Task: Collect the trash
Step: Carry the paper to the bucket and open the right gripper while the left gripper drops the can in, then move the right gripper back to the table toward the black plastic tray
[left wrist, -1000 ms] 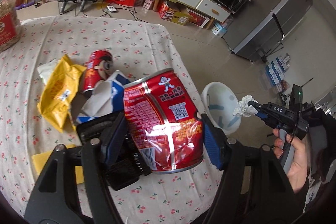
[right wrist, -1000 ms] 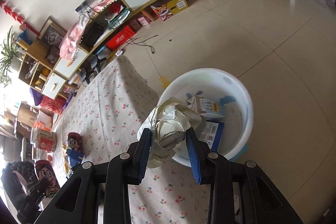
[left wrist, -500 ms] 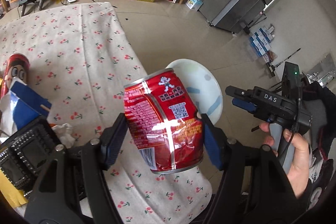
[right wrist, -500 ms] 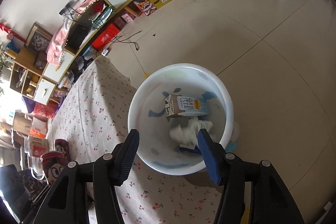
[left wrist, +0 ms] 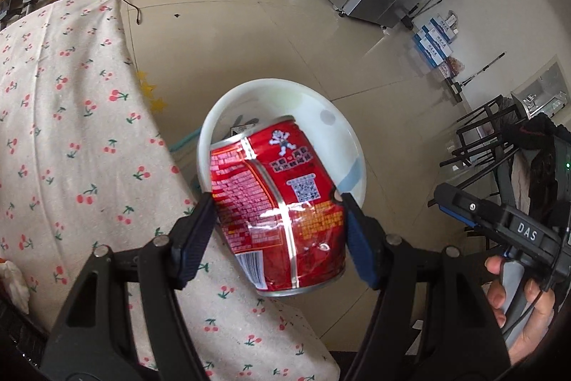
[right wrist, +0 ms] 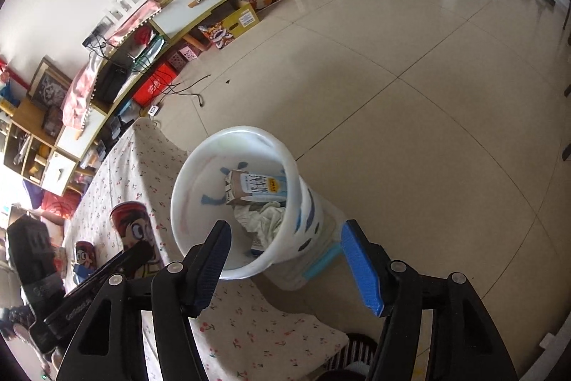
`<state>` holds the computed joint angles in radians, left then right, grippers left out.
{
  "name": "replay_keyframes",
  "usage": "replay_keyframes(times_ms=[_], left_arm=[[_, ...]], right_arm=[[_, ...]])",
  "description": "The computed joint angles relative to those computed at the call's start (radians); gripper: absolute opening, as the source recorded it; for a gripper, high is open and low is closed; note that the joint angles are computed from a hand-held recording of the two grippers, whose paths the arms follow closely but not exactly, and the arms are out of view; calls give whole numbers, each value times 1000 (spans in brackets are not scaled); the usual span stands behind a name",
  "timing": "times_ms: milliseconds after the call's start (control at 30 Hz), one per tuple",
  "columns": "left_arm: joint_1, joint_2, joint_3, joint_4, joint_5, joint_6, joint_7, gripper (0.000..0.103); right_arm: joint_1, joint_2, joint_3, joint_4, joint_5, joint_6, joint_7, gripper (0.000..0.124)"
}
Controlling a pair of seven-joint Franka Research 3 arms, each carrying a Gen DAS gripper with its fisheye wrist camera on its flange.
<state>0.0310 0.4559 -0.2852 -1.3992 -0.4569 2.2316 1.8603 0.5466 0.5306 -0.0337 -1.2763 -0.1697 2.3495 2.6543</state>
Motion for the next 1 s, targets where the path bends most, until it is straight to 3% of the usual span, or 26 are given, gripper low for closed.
replay_keyframes(times_ms=[300,467,800,1000], left_arm=[[-17,23,2,20,46,19,-30,70],[-12,-18,11,-25,65,51,-34,81],[33,-160,58,-179,55,105,-9,84],[59,-238,103,-263,54,132,-9,87]], right_arm=[[-4,-63,1,-97,-23,30,21,67],[-4,-74,1,-111,-37,34,35,68],[7,-24,7,-20,-47,8,7,69],[31,50,4,115,-47,-52,-34,70]])
